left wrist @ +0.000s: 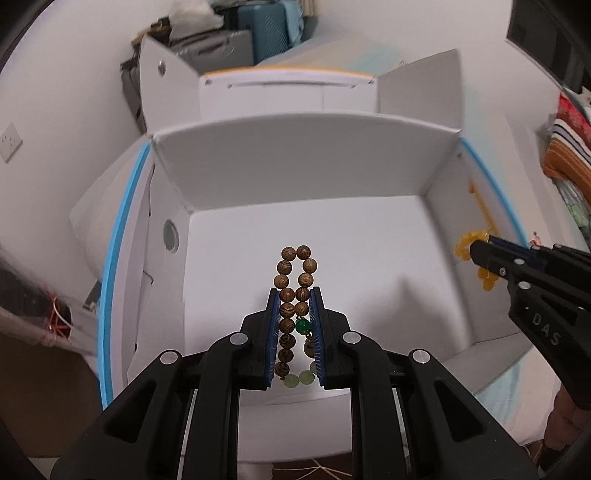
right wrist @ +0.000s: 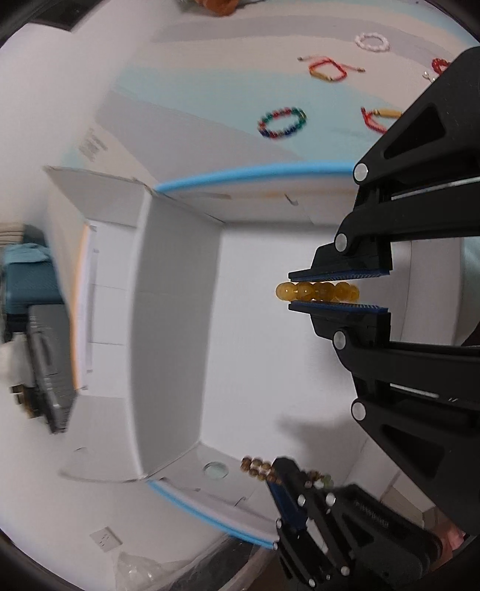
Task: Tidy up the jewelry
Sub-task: 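Carry both held bracelets over the open white box, then open both tools to drop the bracelets into the box, then move both tools back over the remaining bracelets on the bed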
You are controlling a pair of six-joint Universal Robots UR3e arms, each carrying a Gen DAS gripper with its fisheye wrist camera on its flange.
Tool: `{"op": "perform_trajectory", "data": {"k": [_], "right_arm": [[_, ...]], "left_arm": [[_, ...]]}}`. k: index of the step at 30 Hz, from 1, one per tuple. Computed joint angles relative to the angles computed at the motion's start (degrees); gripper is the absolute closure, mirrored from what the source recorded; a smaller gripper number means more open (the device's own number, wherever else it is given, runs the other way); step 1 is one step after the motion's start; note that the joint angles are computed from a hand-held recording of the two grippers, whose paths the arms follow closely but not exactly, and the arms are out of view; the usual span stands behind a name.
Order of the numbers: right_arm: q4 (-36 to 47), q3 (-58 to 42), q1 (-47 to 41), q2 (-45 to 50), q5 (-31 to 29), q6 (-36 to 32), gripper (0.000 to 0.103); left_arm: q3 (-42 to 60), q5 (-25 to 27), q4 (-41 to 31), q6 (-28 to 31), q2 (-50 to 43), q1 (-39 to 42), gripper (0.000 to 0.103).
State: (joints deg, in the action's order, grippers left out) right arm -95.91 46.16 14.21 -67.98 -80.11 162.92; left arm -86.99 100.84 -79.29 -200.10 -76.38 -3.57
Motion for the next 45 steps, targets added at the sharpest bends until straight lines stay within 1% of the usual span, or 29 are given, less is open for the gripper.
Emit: {"op": "perform_trajectory", "data": {"k": [1, 3, 6, 10, 12, 14, 16, 17, 18, 19, 20, 21, 22, 23, 25, 26, 27, 28, 30, 31, 32, 33, 35, 36, 40, 45], "right_arm": [[1.29, -0.72, 0.21, 0.65, -0.12, 0.39, 0.094], [6.5, -5.01, 0.4, 3.9, 0.49, 0.81, 0.094], [8.52, -8.26, 1.24, 7.32, -0.97, 2.39, 0.094], [7.08, -5.46, 1.65, 6.88, -2.0, 3.07, 0.093], [6.31, -4.46, 1.87, 6.39, -2.03, 3.54, 0.092], [5.76, -3.94, 2.18, 6.0, -2.4, 3.89, 0.091], [5.61, -3.3, 2.38, 5.32, -2.16, 3.84, 0.091], [5.14, -2.58, 2.44, 4.76, -2.04, 3.86, 0.088], [4.79, -1.81, 2.39, 4.06, -1.63, 3.82, 0.078], [4.25, -0.8, 2.3, 3.13, -1.23, 3.89, 0.073], [3.52, 0.45, 2.0, 2.08, -0.94, 3.69, 0.067], [2.49, 1.95, 1.8, 0.71, -0.7, 3.54, 0.064], [1.98, 2.69, 1.71, -0.05, -0.59, 3.45, 0.056], [1.37, 3.75, 1.52, -1.26, -0.3, 3.37, 0.05], [1.24, 3.92, 1.05, -2.19, 0.43, 3.27, 0.043], [0.91, 4.25, 0.37, -2.83, 0.85, 3.07, 0.035], [0.21, 5.11, 0.05, -3.72, 1.01, 3.26, 0.031], [1.15, 3.57, -1.0, -3.49, 1.5, 2.65, 0.029], [0.82, 4.67, -2.05, -5.21, 2.25, 2.41, 0.023], [0.75, 4.97, -2.73, -5.62, 2.78, 2.15, 0.021], [0.47, 3.14, -2.53, -4.73, 2.94, 2.95, 0.018], [0.39, 3.71, -3.2, -5.69, 3.41, 2.78, 0.015], [-1.9, 7.87, -4.45, -8.96, 3.98, 2.94, 0.01], [-3.23, 7.67, -4.21, -8.33, 3.93, 3.86, 0.008], [-6.67, 11.83, -6.29, -11.91, 3.51, 3.66, 0.008], [-8.53, 16.58, -10.78, -17.08, 5.17, 2.78, 0.008]], "left_arm": [[-0.41, -0.53, -0.24, 0.16, 0.22, 0.74, 0.088], [-1.96, -0.26, 0.06, 0.42, 0.64, 1.54, 0.088], [-3.4, -1.88, -0.19, 0.84, 0.71, 3.26, 0.088], [-4.82, -1.47, 0.41, 1.5, 0.98, 4.15, 0.087], [-4.99, -1.45, 0.46, 1.64, 1.11, 4.27, 0.087], [-4.74, -1.17, 0.14, 1.79, 0.98, 4.2, 0.084], [-4.34, -0.95, -0.09, 1.33, 0.85, 3.7, 0.084], [-4.25, -0.88, 0.07, 1.07, 0.76, 3.59, 0.083], [-4.18, -0.33, 0.2, 0.89, 0.67, 3.23, 0.083], [-3.84, 0.06, 0.19, 0.82, 0.45, 3.04, 0.078], [-3.74, 0.45, 0.31, 0.47, 0.66, 2.77, 0.07], [-3.59, 0.84, 0.14, 0.06, 1.01, 2.41, 0.067], [-3.12, 1.42, 0.0, -0.03, 0.95, 2.19, 0.061], [-2.72, 2.49, -0.08, -0.29, 0.79, 1.62, 0.052], [-2.21, 4.06, 0.1, -0.62, 0.77, 0.89, 0.042], [-2.13, 4.33, 0.22, -0.55, 0.92, 0.78, 0.04], [-1.92, 4.48, 0.1, -0.45, 1.05, 0.76, 0.039], [-1.59, 4.51, 0.03, -0.54, 0.81, 0.76, 0.035], [-1.34, 4.52, 0.18, -0.76, 1.16, 0.4, 0.03], [-1.08, 4.85, 0.24, -0.94, 1.13, -0.03, 0.025], [-0.9, 5.35, 0.2, -1.25, 1.27, -0.56, 0.021], [-0.52, 5.93, 0.49, -1.54, 1.06, -1.19, 0.019], [-0.03, 6.7, 1.66, -2.38, 0.64, -2.34, 0.012], [0.69, 7.63, 2.04, -3.21, -0.15, -3.49, 0.011], [3.35, 10.8, 3.07, -4.97, -2.72, -7.93, 0.006], [6.99, 13.11, 4.82, -7.46, -5.58, -12.73, 0.006]]}}
